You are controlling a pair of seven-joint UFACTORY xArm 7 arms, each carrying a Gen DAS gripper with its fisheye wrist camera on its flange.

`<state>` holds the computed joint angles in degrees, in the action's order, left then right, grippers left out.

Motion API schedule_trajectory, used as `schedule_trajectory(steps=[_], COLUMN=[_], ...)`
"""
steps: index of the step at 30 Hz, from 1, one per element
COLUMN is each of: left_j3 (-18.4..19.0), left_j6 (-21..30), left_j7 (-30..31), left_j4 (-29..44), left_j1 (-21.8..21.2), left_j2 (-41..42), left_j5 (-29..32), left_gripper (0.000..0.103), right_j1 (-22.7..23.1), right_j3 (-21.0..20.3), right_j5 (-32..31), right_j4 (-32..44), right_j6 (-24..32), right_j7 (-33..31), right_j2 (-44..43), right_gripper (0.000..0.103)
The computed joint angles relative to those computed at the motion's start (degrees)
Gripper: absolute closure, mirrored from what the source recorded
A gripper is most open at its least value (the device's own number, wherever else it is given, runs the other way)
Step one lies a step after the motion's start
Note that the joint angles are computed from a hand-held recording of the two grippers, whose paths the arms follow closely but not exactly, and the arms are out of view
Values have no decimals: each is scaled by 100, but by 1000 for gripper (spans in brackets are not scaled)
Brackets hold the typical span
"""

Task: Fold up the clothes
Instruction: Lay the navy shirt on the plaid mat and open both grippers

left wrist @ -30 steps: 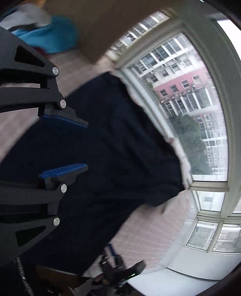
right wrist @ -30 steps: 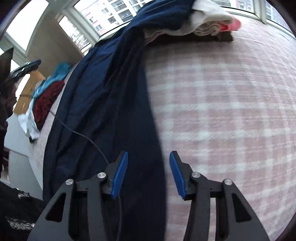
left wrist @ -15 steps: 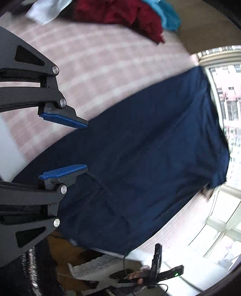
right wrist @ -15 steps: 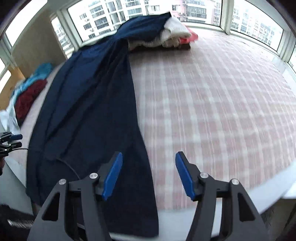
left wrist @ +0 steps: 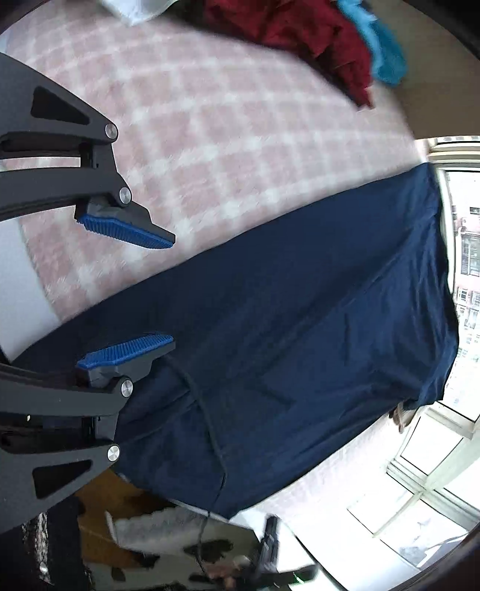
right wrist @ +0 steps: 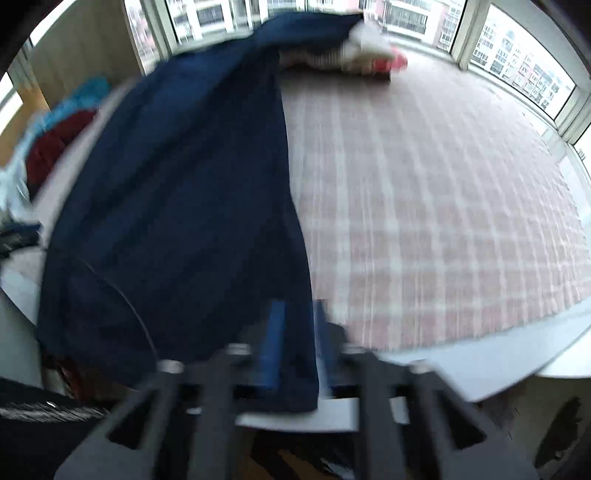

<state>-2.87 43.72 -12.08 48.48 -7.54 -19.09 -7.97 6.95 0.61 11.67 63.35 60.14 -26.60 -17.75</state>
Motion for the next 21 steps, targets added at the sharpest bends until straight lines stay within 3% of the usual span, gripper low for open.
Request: schedule_trajectory(steps=[3, 8, 11, 13, 16, 17, 18, 21], left_j3=[-3, -157, -320, -426, -592, -670, -746, -982], left_j6=[33, 172, 201, 217, 331, 345, 355, 431], left_j7=[159, 521, 872, 1075, 1170, 1168, 1167, 1125], left_j4=[785, 2856, 3685, 3955, 4336, 4397, 4467, 4805], left_j1=[53, -58, -233, -364, -624, -707, -791, -1159], left_j2=[570, 2073, 2692, 2903, 3217, 3294, 3380, 3823], left_j5=[236, 548, 313, 172, -27, -190, -352, -658], left_gripper=[56, 56, 56, 55, 55, 55, 54, 54], right_j1=[-2, -119, -208, -277, -450, -505, -535, -629], right_j3=[-87, -177, -239, -341, -367, -435, -537, -797], right_j5=[236, 600, 744, 790, 518, 564, 735, 1301], right_j4=[392, 945, 694, 429, 49, -37, -6, 236], right_j6=[-42, 115, 138, 255, 339, 397, 480, 690], right_j7=[-36, -87, -252, -562, -543, -523, -546, -668], right_j2=[275, 678, 508, 353, 133, 62, 51, 122], right_gripper=[45, 46, 61, 61, 61, 69, 84, 86])
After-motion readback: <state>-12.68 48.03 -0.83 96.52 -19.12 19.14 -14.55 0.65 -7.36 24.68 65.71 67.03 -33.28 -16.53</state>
